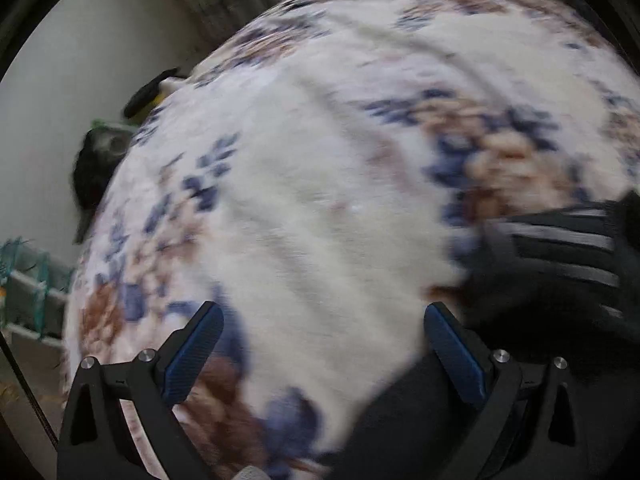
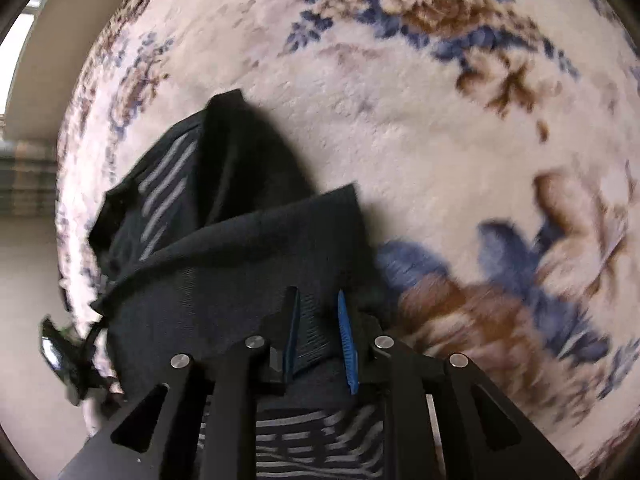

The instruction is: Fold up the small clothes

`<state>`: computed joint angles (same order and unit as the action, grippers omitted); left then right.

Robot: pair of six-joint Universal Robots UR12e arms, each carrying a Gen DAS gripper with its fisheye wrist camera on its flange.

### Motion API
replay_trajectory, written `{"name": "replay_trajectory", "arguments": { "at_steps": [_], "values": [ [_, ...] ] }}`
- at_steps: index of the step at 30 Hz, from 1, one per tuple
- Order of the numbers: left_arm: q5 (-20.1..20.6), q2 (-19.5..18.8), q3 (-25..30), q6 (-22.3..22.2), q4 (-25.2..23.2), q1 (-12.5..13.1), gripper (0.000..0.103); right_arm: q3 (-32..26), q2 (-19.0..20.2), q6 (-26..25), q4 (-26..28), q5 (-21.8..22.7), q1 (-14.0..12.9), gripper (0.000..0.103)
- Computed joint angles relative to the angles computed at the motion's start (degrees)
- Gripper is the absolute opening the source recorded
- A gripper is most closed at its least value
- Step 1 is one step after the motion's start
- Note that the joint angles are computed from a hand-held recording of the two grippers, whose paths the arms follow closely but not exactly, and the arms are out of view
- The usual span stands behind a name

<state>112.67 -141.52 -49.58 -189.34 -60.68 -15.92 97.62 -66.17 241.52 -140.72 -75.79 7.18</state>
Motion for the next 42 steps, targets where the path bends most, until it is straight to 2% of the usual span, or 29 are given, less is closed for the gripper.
{"name": "replay_trajectory", "arguments": {
  "at_steps": [3,5,6,8,10,13,15,16,19,21,24,26,27,29,31,33,35,37,39,41,42],
  "values": [
    [-1.50,0.45,0.78,-3.31,-3.50,0.80,0.103,-0.21,0.31,2.19,-1.21,-0.89,0.95,0.021],
    [-2.04,2.18,-1.14,-2.31,-1.82,0.60,0.103,0.25,0.53,5.75,-3.47,0.73,1.29,0.021],
    [-1.99,3.33,-2.70,-1.29,-0.06,0.33,0.103,0.98,0.93,8.41,-6.97,3.41,1.46,0.021],
    [-3.00,5.98,-6.54,0.23,3.78,-0.17,0.103,0.91,2.30,11.14,-10.29,8.02,1.93,0.021],
    [-3.23,7.63,-8.87,1.66,5.21,-0.80,0.103,-0.22,4.02,12.91,-11.09,9.68,2.91,0.021],
    [-2.89,8.64,-10.92,3.41,5.94,-1.21,0.103,-1.43,5.53,16.84,-12.12,4.50,4.83,0.021],
    [-3.75,9.04,-11.76,3.52,4.96,-1.33,0.103,-1.30,5.88,22.38,-15.44,2.28,5.79,0.021],
    [-3.78,9.01,-11.93,3.87,4.58,-1.36,0.103,-1.46,6.10,22.83,-16.69,2.56,6.02,0.021],
    [-3.85,8.86,-12.13,4.12,3.70,-1.52,0.103,-2.94,5.31,21.73,-11.42,3.27,6.73,0.021],
    [-3.55,8.68,-12.07,4.17,3.79,-1.66,0.103,-1.85,4.69,24.18,-13.51,3.36,7.09,0.022],
    [-3.73,8.25,-11.57,4.18,3.63,-1.71,0.103,-1.22,5.18,25.85,-15.32,2.04,7.27,0.049],
    [-3.88,7.98,-11.08,4.12,2.91,-1.74,0.103,-1.05,5.89,28.22,-16.31,2.80,7.06,0.049],
    [-3.84,7.92,-11.06,4.35,3.10,-1.76,0.103,-0.81,6.20,30.35,-18.32,1.75,7.25,0.049],
    [-2.95,7.64,-10.99,5.55,3.58,-1.99,0.103,-1.19,6.52,32.16,-18.61,-0.26,7.60,0.047],
    [-2.15,7.31,-10.95,6.64,3.78,-2.15,0.103,-2.43,6.94,31.34,-17.97,-2.10,8.24,0.010],
    [-1.93,7.12,-10.87,7.43,4.03,-2.15,0.103,-4.44,7.64,29.81,-18.20,-3.69,9.21,0.010],
    [-1.61,7.03,-10.84,8.17,4.49,-2.12,0.103,-6.06,8.27,26.85,-18.25,-3.02,9.76,0.010],
    [-1.41,6.79,-10.63,8.85,4.90,-2.14,0.103,-7.10,8.74,25.04,-16.11,-2.55,10.27,0.010],
    [-0.67,6.29,-10.41,10.21,5.97,-2.35,0.103,-7.07,9.06,22.61,-13.21,2.62,9.64,0.010],
    [1.31,5.09,-9.73,12.36,6.95,-2.64,0.103,-5.35,8.39,22.58,-15.64,3.78,9.36,0.010],
    [2.23,4.45,-9.20,12.73,7.20,-2.57,0.103,-4.75,7.53,21.50,-14.67,3.88,9.15,0.011]
  ]
}}
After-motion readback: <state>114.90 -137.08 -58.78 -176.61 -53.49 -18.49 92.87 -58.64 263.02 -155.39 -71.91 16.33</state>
